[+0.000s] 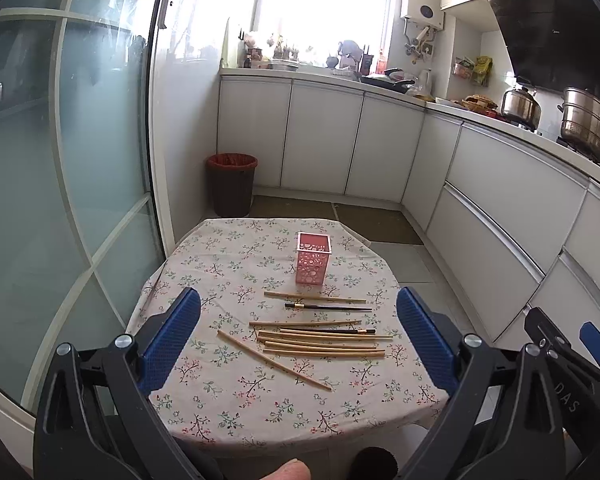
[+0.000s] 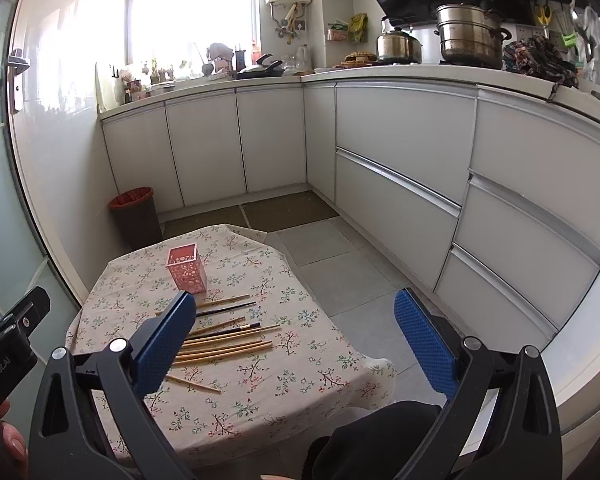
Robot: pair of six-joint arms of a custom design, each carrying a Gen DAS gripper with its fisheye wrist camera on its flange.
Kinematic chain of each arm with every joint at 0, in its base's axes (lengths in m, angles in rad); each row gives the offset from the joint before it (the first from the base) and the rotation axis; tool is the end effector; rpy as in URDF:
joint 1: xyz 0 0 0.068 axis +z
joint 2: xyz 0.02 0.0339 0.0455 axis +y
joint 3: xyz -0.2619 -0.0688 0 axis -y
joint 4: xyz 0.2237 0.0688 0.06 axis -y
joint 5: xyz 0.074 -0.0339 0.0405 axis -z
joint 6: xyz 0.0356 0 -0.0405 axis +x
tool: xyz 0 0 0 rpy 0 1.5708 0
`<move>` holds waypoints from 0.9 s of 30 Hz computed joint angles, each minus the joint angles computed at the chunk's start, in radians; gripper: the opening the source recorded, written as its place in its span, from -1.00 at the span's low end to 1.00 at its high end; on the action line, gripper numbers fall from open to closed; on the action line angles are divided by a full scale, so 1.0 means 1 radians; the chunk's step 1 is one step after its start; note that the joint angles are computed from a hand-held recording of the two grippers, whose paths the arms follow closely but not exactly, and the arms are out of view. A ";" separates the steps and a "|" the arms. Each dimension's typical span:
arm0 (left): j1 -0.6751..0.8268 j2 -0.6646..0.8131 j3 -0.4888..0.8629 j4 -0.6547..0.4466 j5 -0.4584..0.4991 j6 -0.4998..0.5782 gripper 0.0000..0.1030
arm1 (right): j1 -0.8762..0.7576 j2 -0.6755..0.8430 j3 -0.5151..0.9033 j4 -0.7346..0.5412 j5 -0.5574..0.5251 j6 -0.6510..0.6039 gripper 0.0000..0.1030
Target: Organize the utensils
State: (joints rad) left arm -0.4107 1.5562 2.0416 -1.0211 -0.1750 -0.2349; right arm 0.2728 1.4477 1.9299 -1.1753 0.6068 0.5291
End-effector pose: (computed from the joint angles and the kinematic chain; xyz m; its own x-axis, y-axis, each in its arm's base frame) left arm 0.2590 -0.1060 0.4771 -0.5147 -0.0258 -0.8570 0.1399 0.9836 -0.1137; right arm 0.2343 0.0445 0.4643 -0.4297 0.3104 -0.8480 0.4842 0.8718 0.0738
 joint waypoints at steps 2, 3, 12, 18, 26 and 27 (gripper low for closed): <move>-0.001 0.006 0.008 -0.005 -0.001 0.000 0.83 | -0.006 0.001 0.000 0.001 -0.009 -0.003 0.88; -0.001 0.004 0.006 -0.004 -0.002 -0.002 0.83 | -0.008 0.001 -0.001 0.002 -0.011 -0.002 0.88; -0.006 0.007 0.004 0.002 -0.009 -0.006 0.84 | -0.017 0.003 -0.010 0.006 -0.029 0.007 0.88; -0.011 0.003 -0.006 0.010 -0.016 -0.008 0.85 | -0.022 -0.002 -0.022 0.015 -0.032 0.008 0.88; -0.021 -0.001 -0.017 0.011 -0.026 -0.008 0.86 | -0.019 -0.008 -0.041 0.022 -0.029 0.015 0.88; -0.022 -0.001 -0.017 0.010 -0.026 -0.008 0.86 | -0.020 -0.009 -0.044 0.023 -0.029 0.016 0.88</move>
